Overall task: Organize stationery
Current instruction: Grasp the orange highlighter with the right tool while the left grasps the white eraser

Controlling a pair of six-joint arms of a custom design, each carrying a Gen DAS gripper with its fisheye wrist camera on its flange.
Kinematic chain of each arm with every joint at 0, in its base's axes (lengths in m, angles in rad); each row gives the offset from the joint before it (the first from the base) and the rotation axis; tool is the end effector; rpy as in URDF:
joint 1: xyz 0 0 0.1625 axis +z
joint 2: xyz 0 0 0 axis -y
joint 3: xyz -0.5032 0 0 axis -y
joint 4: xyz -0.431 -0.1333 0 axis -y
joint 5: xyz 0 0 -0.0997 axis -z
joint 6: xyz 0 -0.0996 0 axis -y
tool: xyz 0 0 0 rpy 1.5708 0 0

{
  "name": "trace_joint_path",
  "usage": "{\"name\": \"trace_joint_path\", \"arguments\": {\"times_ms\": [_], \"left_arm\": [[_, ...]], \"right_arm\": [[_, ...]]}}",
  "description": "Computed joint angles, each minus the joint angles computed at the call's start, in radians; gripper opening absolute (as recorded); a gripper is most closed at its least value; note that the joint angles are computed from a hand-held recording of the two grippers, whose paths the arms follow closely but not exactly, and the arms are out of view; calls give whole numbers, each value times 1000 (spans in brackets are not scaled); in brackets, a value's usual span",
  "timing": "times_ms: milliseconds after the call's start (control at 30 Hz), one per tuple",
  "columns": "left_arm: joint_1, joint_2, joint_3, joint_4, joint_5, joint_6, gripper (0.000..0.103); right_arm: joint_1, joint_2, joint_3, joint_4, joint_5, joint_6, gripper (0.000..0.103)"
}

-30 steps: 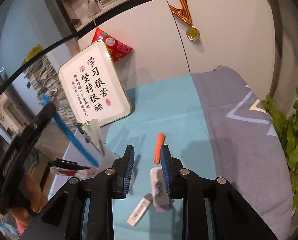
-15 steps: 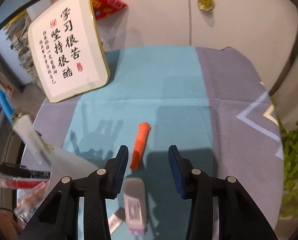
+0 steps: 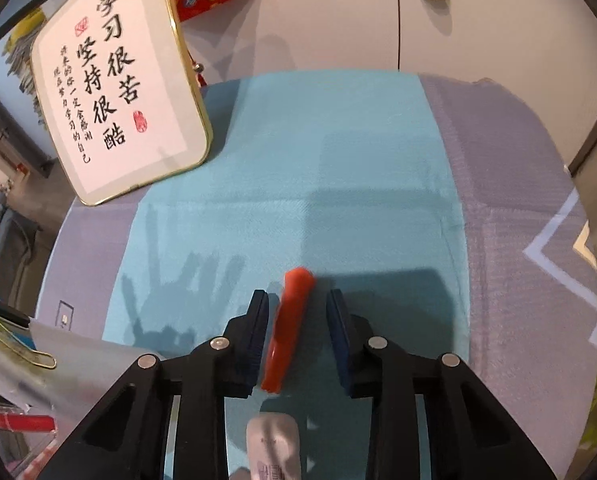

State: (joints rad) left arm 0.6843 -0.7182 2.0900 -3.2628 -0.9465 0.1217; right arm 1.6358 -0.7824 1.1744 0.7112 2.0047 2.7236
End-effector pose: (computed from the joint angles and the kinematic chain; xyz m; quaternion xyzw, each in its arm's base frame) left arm -0.3316 -0.5177 0.0258 0.4109 0.8463 -0.2539 0.2247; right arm 0.1372 -0.6995 0.2270 0.1788 -0.9343 0.1860 0.2459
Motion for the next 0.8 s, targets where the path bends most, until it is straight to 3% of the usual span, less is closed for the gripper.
{"name": "trace_joint_path", "arguments": {"times_ms": [133, 200, 467, 500, 567, 633, 800], "left_arm": [[7, 19, -20, 29, 28, -18, 42], [8, 30, -34, 43, 32, -22, 42], [13, 65, -92, 174, 36, -66, 42], [15, 66, -99, 180, 29, -80, 39], [13, 70, -111, 202, 39, -103, 15], [15, 74, -127, 218, 32, -115, 14], [-24, 26, -45, 80, 22, -66, 14]], "right_arm": [[9, 8, 0, -16, 30, -31, 14], [7, 3, 4, -15, 27, -40, 14], [-23, -107, 97, -46, -114, 7, 14], [-26, -131, 117, -56, -131, 8, 14], [-27, -170, 149, -69, -158, 10, 14], [-25, -210, 183, -83, -186, 10, 14], [-8, -304, 258, -130, -305, -6, 14]]}}
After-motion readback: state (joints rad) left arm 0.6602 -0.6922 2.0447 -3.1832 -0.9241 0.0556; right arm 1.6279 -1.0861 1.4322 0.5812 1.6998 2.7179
